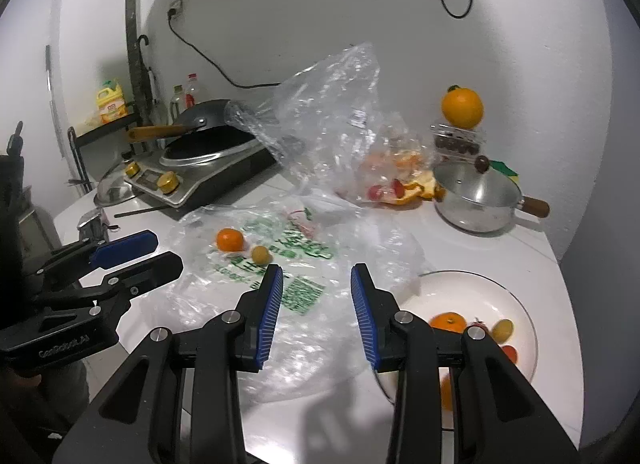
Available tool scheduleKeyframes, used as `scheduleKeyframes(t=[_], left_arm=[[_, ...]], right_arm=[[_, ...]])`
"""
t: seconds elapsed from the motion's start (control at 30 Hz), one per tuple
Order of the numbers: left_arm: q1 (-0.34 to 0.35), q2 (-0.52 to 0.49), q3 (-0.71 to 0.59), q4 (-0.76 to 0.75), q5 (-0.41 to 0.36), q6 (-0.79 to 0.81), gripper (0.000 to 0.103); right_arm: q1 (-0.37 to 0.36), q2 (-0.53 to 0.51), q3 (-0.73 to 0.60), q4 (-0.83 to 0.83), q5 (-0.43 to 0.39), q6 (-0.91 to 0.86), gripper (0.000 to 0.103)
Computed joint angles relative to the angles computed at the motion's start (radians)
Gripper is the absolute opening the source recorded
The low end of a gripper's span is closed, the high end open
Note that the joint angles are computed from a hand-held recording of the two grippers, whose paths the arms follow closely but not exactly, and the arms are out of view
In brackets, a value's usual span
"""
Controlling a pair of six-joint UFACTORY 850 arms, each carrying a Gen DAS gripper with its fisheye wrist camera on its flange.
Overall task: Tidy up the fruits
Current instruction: 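Move both open tools from the plate back toward the fruit bag, then grasp a mandarin with the left tool while the right tool grasps a yellow-green fruit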
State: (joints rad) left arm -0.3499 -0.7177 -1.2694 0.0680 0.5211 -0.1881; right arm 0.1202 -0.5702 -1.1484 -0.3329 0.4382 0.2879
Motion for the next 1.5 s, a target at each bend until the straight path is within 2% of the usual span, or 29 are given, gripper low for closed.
scheduleKeyframes(t=[0.7,1.07,1.33,1.5], left_arm=[[0.092,-0.031,-0.028,-0.037,0.023,0.021,0.048],[0.132,-0.075,-0.081,0.007,0.015,-0.004,0.048],[0.151,-0.127,-0.149,0.039,-0.017,-0.024,0.048],[0.157,-0.163,-0.200,0.077,-0.043,-0.048,0.048]], right_arm=[[0.087,-0.106,-0.169,-0.034,-0.095,0.021,0.038],[0.111,-0.179,-0.284,-0.087,-0.157,0.056,0.038],[0.118,-0.262,-0.403,-0.257,-0.216,0.239,0.038],[0.112,-0.329,-0.493,-0.478,-0.259,0.483,0.038]])
